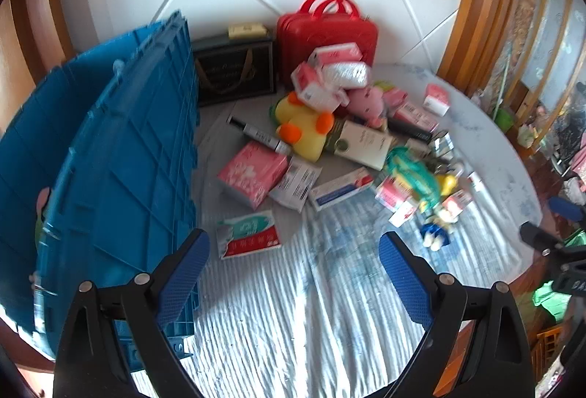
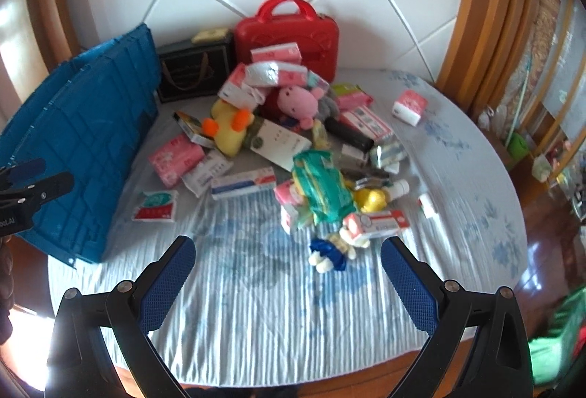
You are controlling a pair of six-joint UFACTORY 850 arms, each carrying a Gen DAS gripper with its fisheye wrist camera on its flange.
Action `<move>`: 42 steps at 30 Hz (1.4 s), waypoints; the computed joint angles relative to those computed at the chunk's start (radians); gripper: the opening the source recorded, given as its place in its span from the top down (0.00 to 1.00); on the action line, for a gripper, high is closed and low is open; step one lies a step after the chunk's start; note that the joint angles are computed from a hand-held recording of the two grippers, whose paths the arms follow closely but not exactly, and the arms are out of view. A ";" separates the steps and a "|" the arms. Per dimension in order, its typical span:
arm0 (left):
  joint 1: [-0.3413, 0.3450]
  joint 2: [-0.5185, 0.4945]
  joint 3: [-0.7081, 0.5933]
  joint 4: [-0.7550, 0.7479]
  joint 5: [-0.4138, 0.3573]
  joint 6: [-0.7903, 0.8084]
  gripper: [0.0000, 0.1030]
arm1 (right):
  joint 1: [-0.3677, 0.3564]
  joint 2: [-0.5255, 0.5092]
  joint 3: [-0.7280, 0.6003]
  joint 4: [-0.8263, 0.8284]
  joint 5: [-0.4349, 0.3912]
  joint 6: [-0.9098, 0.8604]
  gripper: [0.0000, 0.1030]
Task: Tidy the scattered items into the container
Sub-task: 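Move the left gripper toward the Tylenol Cold box on the sheet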
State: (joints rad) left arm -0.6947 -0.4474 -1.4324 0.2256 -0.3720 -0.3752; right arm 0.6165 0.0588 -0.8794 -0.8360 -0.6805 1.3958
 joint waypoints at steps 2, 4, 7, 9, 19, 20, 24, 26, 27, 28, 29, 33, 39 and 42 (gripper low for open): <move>0.001 -0.038 -0.009 0.053 -0.014 -0.062 0.08 | -0.023 -0.006 0.015 0.011 0.021 -0.031 0.00; 0.005 -0.080 -0.022 0.089 -0.029 -0.124 0.08 | -0.051 -0.011 0.032 0.025 0.059 -0.044 0.00; 0.007 -0.145 -0.045 0.160 -0.050 -0.245 0.08 | -0.094 -0.026 0.056 0.042 0.124 -0.098 0.00; 0.006 -0.189 -0.063 0.228 -0.052 -0.337 0.08 | -0.122 -0.042 0.069 0.045 0.164 -0.131 0.00; 0.011 -0.466 -0.320 0.346 -0.195 -0.411 0.08 | -0.254 -0.136 0.093 0.171 0.309 -0.350 0.00; 0.012 -0.490 -0.355 0.322 -0.223 -0.366 0.08 | -0.259 -0.141 0.091 0.182 0.315 -0.366 0.00; 0.016 -0.536 -0.420 0.284 -0.272 -0.240 0.08 | -0.279 -0.159 0.082 0.213 0.334 -0.397 0.00; 0.020 -0.546 -0.430 0.278 -0.286 -0.222 0.08 | -0.290 -0.170 0.076 0.230 0.342 -0.414 0.00; 0.023 -0.551 -0.435 0.268 -0.297 -0.215 0.08 | -0.293 -0.173 0.075 0.235 0.344 -0.419 0.00; 0.026 -0.550 -0.431 0.266 -0.295 -0.216 0.08 | -0.296 -0.177 0.072 0.244 0.345 -0.427 0.00; 0.026 -0.551 -0.430 0.269 -0.292 -0.220 0.08 | -0.299 -0.180 0.069 0.250 0.346 -0.434 0.00; 0.030 -0.577 -0.456 0.257 -0.318 -0.190 0.08 | -0.303 -0.193 0.060 0.263 0.343 -0.445 0.00; 0.048 -0.603 -0.486 0.239 -0.299 -0.183 0.06 | -0.296 -0.198 0.052 0.266 0.331 -0.442 0.00; 0.048 -0.631 -0.538 0.174 -0.283 -0.130 0.06 | -0.290 -0.199 0.052 0.262 0.325 -0.437 0.00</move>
